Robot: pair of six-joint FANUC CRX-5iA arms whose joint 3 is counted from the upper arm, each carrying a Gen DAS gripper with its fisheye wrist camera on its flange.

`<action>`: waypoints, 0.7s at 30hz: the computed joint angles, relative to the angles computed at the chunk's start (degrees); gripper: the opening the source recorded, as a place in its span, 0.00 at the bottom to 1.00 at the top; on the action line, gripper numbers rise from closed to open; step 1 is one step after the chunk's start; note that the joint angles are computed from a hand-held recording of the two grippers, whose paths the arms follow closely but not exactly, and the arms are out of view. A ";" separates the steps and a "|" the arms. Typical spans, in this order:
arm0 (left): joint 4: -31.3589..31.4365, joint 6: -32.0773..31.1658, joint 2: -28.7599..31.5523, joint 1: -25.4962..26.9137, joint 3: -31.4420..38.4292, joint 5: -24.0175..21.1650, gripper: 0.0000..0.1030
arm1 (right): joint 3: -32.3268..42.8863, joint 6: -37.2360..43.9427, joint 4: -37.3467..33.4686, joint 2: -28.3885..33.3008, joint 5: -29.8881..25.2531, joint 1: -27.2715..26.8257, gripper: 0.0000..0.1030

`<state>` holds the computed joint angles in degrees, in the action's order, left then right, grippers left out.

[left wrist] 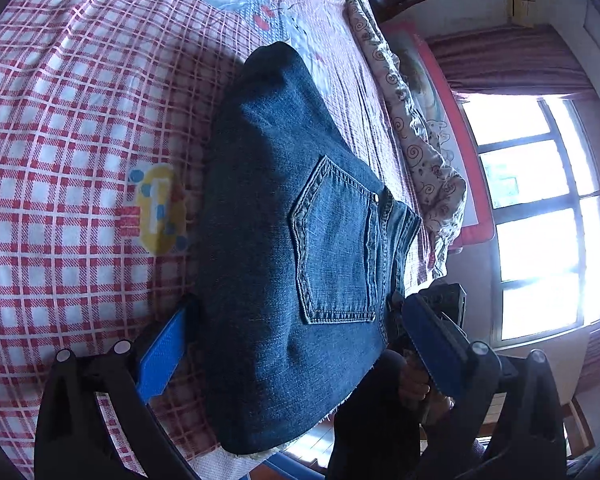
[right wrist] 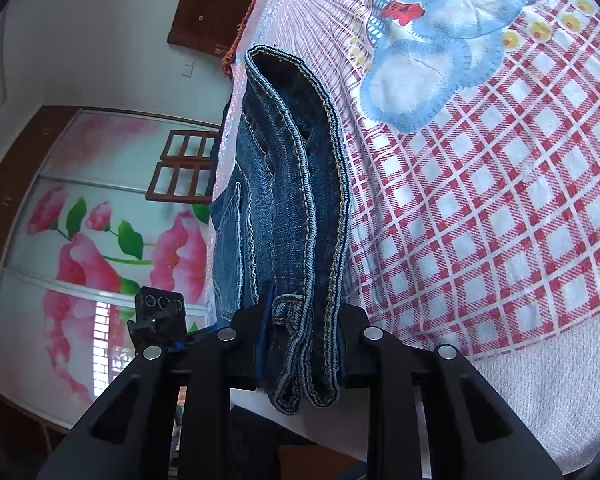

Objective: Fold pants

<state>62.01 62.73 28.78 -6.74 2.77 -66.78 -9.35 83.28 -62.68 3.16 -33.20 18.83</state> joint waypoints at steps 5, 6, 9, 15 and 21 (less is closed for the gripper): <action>-4.62 -1.60 1.47 -0.89 4.28 -2.11 0.97 | -0.34 -2.05 2.40 -0.33 0.48 0.41 0.24; -6.64 -1.20 1.49 -1.09 5.39 -2.20 0.87 | -0.33 -3.34 3.22 -0.41 0.59 0.63 0.24; -12.28 5.12 2.12 -0.24 8.00 -2.56 0.36 | -0.05 -7.34 6.60 -1.07 0.78 1.84 0.23; -7.99 5.95 1.21 -0.37 4.91 -0.16 0.17 | 1.62 -15.90 14.32 -2.70 0.76 4.59 0.17; -1.79 3.21 -1.45 -0.32 1.52 2.66 0.10 | 7.95 -20.28 24.99 -1.93 -3.43 7.37 0.17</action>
<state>60.22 65.94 27.34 -7.06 4.29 -64.12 -1.40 62.99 -37.68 1.23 -36.63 26.20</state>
